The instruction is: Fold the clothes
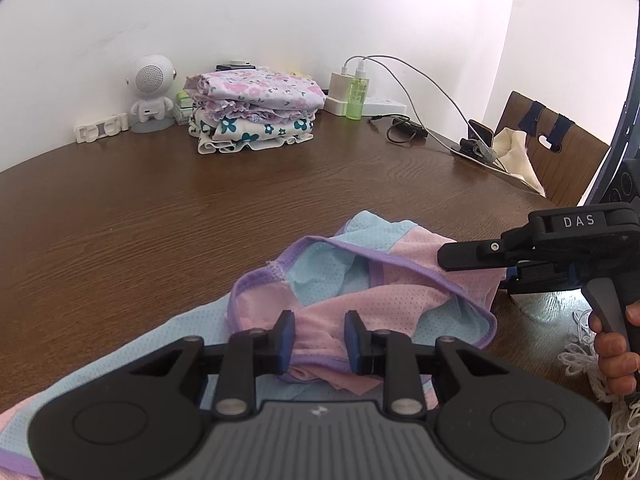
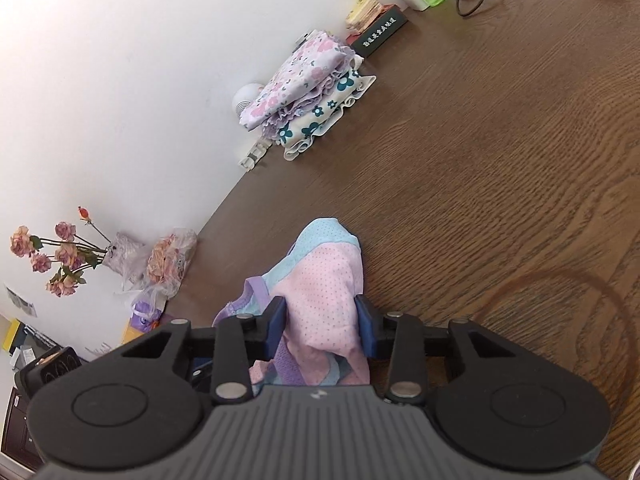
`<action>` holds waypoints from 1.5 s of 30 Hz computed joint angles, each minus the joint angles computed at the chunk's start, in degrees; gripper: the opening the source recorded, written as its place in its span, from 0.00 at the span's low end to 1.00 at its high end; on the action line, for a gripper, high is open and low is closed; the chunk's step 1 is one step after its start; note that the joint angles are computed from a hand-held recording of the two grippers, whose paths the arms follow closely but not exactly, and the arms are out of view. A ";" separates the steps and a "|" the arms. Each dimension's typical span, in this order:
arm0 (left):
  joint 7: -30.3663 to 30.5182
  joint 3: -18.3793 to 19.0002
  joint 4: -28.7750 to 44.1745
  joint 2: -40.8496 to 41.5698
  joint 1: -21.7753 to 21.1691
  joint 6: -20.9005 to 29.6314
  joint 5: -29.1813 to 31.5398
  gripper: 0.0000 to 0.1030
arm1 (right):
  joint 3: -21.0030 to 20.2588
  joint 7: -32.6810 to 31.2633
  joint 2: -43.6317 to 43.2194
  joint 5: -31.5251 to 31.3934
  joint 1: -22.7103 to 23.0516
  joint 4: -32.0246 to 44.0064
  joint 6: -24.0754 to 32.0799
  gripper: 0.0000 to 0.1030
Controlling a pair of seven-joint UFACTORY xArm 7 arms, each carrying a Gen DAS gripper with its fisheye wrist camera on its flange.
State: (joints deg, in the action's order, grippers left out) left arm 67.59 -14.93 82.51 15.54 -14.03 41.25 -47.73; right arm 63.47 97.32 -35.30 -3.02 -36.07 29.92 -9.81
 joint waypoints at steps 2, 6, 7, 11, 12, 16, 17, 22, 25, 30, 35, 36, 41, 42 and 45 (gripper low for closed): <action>0.21 -0.08 -0.26 -0.13 -0.04 -0.33 -0.17 0.24 | 0.01 0.24 0.64 0.08 0.01 0.52 0.67 0.27; -0.77 -0.12 -0.62 -0.42 -0.71 -1.25 0.49 0.24 | -3.33 -3.98 2.15 -2.79 1.76 1.31 0.99 0.07; -1.33 -0.20 -0.43 -0.35 -0.94 -1.05 0.76 0.24 | -4.73 -5.71 1.54 -3.56 2.69 1.48 1.72 0.07; -1.45 -1.36 0.00 -0.11 -2.04 0.21 0.16 0.25 | -11.20 -13.85 -1.57 -8.68 7.76 4.43 12.60 0.06; -0.72 -1.74 -0.14 -0.25 -2.35 0.29 -0.24 0.28 | -12.19 -16.72 -1.37 -11.38 8.69 6.49 16.89 0.06; 5.30 -1.90 -2.79 -3.77 -0.76 2.75 -7.48 0.37 | -12.74 -28.39 3.29 -21.19 10.66 16.53 31.21 0.06; 5.62 -1.12 -3.92 -5.08 -0.57 2.65 -8.77 0.39 | -12.47 -30.83 4.91 -23.26 11.01 18.63 33.06 0.06; 4.86 3.08 -8.90 -10.46 -0.03 0.96 -12.30 0.40 | -4.89 -42.53 17.33 -36.66 9.82 30.42 42.18 0.06; 3.29 5.07 -11.32 -12.36 0.29 -0.40 -12.34 0.40 | -0.33 -44.26 25.62 -43.76 9.52 34.94 45.53 0.07; -0.63 6.60 -12.49 -12.25 0.66 -0.09 -8.68 0.40 | 3.19 -43.75 37.32 -55.40 13.64 38.82 52.70 0.07; -1.76 6.27 -12.58 -11.42 0.67 -0.96 -6.32 0.39 | 0.56 -45.35 40.34 -57.85 18.86 39.37 54.62 0.07; -1.50 6.21 -12.72 -11.47 0.71 -1.07 -6.40 0.39 | -0.07 -45.33 40.65 -58.25 19.81 39.56 54.89 0.07; -1.08 6.27 -13.38 -11.94 0.97 -0.87 -7.19 0.40 | -3.84 -43.73 43.15 -59.58 24.06 40.80 55.06 0.08; -1.39 6.33 -13.49 -12.08 0.99 -0.75 -7.22 0.40 | -4.69 -43.10 43.75 -59.84 24.86 41.02 54.91 0.10; -1.77 6.72 -13.86 -12.75 1.30 -0.08 -8.09 0.40 | -7.11 -40.35 42.27 -59.00 25.45 39.52 50.56 0.31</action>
